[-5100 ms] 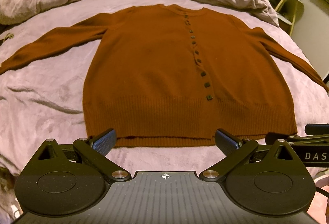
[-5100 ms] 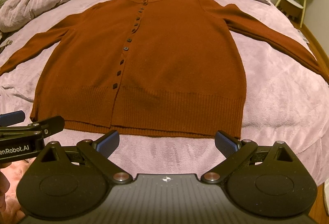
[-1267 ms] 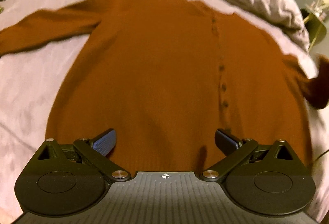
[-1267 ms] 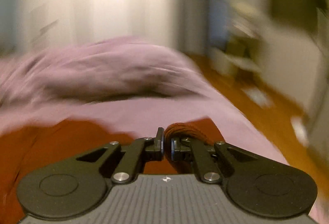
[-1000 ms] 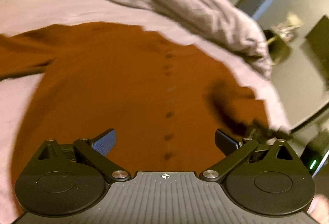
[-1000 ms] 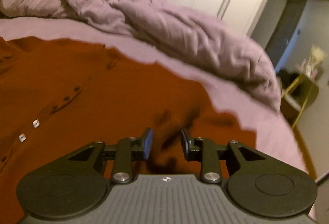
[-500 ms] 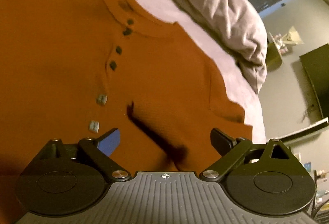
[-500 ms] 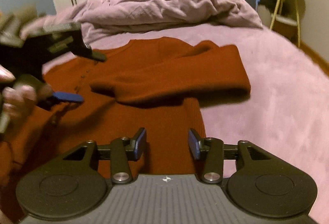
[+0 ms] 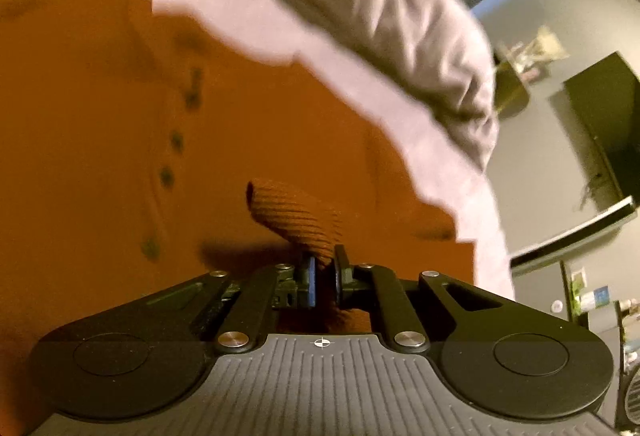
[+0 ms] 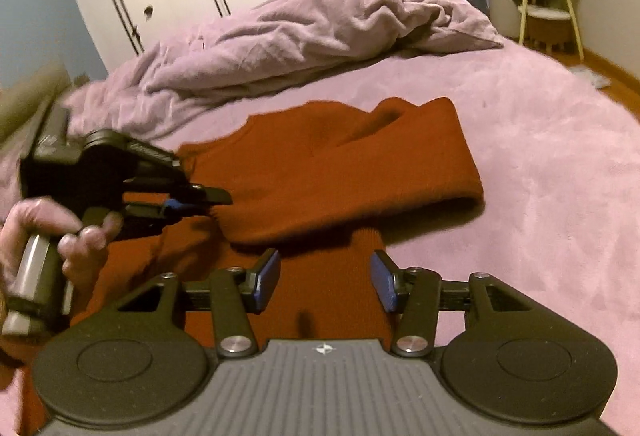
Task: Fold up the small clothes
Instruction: 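Grasp the ribbed sleeve cuff with the left tool and lay it across the body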
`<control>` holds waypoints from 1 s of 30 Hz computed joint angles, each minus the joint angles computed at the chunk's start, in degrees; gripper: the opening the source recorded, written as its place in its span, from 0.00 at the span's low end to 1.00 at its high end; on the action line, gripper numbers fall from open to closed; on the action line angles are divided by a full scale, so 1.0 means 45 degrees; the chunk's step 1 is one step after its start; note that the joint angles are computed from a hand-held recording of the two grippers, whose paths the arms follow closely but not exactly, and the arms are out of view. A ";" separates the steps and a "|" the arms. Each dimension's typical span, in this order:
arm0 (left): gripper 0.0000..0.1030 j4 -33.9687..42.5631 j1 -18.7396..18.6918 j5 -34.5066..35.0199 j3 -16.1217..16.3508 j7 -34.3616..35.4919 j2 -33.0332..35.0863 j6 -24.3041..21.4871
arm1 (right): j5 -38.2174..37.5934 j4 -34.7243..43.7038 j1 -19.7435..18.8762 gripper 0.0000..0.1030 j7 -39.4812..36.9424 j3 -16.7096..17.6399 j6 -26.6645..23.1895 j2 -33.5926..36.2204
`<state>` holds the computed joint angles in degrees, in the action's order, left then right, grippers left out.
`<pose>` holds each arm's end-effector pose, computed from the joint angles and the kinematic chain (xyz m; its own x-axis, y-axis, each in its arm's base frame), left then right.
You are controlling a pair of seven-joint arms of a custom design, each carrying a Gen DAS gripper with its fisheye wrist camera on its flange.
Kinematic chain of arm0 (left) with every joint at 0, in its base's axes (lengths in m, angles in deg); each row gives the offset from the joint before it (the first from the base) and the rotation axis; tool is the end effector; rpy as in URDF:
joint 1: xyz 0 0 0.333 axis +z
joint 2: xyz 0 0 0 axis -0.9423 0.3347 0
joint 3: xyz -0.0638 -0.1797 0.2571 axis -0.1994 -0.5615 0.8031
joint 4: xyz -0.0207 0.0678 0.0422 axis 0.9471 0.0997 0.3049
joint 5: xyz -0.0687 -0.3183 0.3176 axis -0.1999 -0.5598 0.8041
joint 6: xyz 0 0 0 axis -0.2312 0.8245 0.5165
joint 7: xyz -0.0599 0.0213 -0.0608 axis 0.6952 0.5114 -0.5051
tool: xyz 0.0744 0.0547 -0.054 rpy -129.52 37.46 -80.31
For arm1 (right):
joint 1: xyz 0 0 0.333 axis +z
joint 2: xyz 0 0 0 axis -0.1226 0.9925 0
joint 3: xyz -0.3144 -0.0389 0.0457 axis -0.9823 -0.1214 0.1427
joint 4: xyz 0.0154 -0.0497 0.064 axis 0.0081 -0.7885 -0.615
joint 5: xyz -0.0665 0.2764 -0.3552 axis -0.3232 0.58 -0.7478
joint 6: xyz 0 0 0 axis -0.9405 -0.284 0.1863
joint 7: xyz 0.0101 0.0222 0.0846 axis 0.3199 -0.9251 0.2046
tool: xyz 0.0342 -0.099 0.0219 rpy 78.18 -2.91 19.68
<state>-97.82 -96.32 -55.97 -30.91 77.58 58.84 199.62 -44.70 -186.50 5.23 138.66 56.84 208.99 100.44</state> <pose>0.6681 -0.3615 0.4242 0.3735 -0.6938 0.6158 -0.5869 -0.6908 -0.4223 0.6590 0.3147 0.4211 0.4223 -0.8503 -0.3140 -0.6849 -0.0723 -0.7251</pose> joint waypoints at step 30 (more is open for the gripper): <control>0.12 -0.4545 0.3425 0.3966 -0.1817 -0.2640 -0.4163 -0.3195 | -0.2370 0.5321 0.2449 0.07 0.7536 -0.2410 -0.0904 0.4318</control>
<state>-118.27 -80.91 -38.12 -39.09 65.70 40.10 185.24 -55.36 -162.55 16.24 172.57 45.99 204.92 119.87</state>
